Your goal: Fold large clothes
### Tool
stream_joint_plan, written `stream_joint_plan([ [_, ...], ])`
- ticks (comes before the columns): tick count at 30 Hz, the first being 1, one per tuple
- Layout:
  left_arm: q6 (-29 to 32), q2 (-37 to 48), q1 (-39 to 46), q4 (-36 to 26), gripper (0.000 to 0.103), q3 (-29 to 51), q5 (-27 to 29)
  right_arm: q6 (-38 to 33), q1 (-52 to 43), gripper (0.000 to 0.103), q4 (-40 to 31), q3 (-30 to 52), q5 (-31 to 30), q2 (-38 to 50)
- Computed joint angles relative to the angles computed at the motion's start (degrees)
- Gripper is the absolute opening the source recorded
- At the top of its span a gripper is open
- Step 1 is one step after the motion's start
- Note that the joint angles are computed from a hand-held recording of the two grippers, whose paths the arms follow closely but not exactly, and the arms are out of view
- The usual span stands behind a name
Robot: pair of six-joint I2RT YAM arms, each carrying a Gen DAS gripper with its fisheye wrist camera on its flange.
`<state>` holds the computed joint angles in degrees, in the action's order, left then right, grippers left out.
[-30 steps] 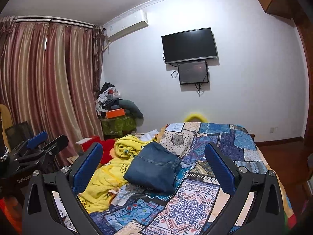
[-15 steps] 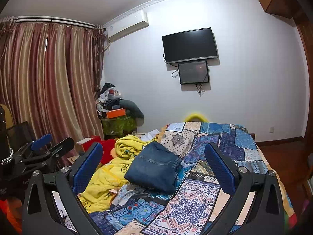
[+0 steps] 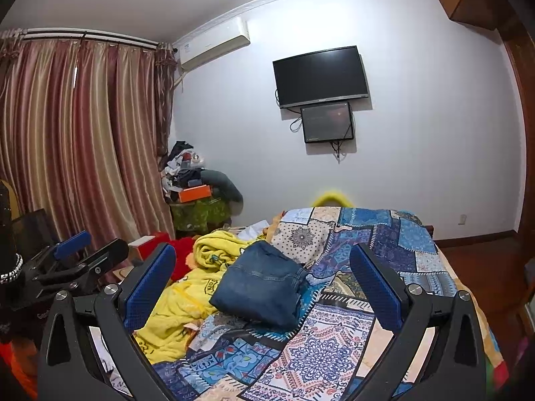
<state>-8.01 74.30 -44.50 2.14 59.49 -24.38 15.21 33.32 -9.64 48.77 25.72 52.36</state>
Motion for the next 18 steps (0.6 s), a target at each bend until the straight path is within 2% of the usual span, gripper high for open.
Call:
stream_joint_plan([
  [10, 0.5, 1.5, -1.0, -0.6, 0.103, 1.0, -0.4, 0.6, -0.7, 0.103, -0.7, -0.2, -0.1, -0.6],
  [18, 0.4, 1.3, -0.3, -0.2, 0.102, 0.5, 1.5, 1.0, -0.8, 0.103, -1.3, 0.6, 0.1, 0.4],
])
